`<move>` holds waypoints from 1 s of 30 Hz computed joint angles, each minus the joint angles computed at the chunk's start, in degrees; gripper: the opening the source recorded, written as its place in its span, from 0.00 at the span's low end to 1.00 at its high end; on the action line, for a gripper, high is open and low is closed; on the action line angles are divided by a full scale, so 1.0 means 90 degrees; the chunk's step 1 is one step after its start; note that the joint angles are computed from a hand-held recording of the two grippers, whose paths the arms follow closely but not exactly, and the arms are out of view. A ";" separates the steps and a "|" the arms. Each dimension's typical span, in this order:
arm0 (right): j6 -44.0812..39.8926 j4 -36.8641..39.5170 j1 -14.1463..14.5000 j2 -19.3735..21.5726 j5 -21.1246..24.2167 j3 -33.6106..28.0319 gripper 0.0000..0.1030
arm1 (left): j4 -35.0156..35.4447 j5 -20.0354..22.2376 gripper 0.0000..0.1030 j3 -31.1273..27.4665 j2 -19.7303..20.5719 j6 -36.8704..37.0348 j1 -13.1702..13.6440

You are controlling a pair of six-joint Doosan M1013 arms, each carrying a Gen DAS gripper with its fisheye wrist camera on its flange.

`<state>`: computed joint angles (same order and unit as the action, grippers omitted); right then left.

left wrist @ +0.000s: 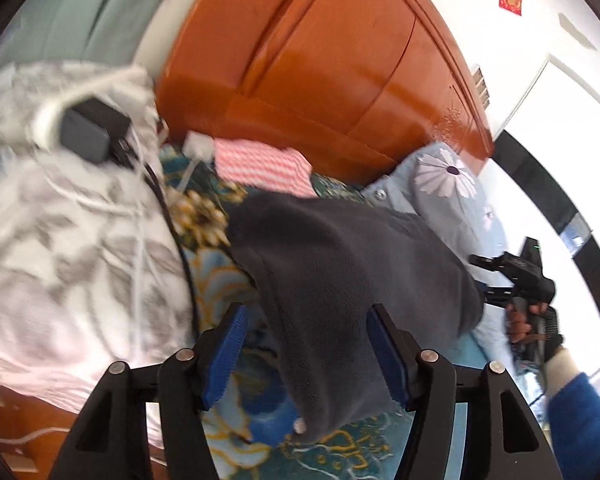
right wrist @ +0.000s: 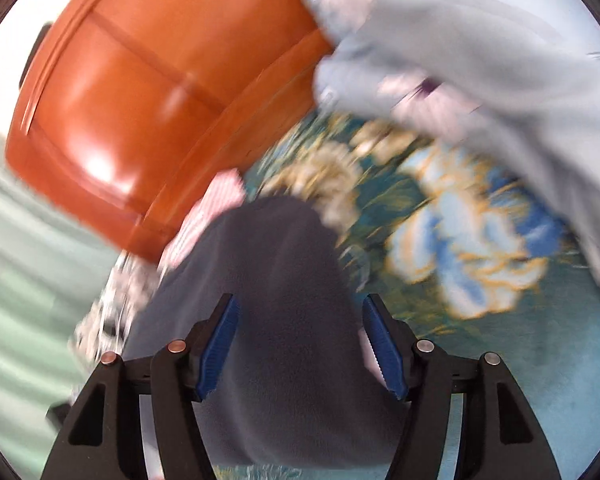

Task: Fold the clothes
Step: 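Lift the folded jacket with both tools and carry it toward the headboard, then lower the folded jacket onto the pink blanket and open both tools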

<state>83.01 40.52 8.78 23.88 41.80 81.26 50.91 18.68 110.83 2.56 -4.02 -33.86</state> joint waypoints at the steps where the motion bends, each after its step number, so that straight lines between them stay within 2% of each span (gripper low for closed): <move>1: 0.0133 -0.0270 0.0064 -0.0104 -0.0219 0.0079 0.63 | 0.0264 0.0229 0.64 -0.0045 -0.0021 -0.0185 -0.0065; 3: 0.0267 -0.0786 0.0211 -0.0298 -0.0604 0.0218 0.63 | 0.0441 0.0461 0.65 -0.0175 -0.0008 -0.0204 -0.0141; 5: 0.0171 -0.1134 0.0378 -0.0460 -0.0887 0.0340 0.63 | 0.0265 0.0437 0.66 -0.0345 0.0067 0.0166 -0.0191; 7: -0.0384 -0.1104 0.0574 -0.0557 -0.0981 0.0422 0.63 | -0.0009 0.0418 0.67 -0.0533 0.0207 0.0739 -0.0255; 13: -0.0493 -0.1675 0.1046 -0.0512 -0.1219 0.0471 0.63 | -0.0174 0.0986 0.67 -0.1141 0.0788 0.1800 -0.0453; 18: 0.0242 -0.2424 0.1202 -0.0229 -0.1283 0.0311 0.63 | -0.0656 0.1242 0.67 -0.1426 0.1105 0.2462 -0.0393; 24: 0.1045 -0.3423 0.1354 0.0024 -0.1274 0.0139 0.64 | -0.1402 0.0925 0.70 -0.1430 0.1234 0.2990 -0.0173; 27: 0.1512 -0.4080 0.1450 0.0057 -0.1179 0.0056 0.65 | -0.1557 0.0981 0.71 -0.1471 0.1248 0.3105 -0.0159; 30: 0.2075 -0.4723 0.1610 -0.0088 -0.1299 0.0182 0.65 | -0.1249 0.1031 0.71 -0.1395 0.1148 0.2736 -0.0257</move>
<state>101.68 -1.98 23.27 23.09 30.11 82.90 39.67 27.96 98.28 12.89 20.60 -36.17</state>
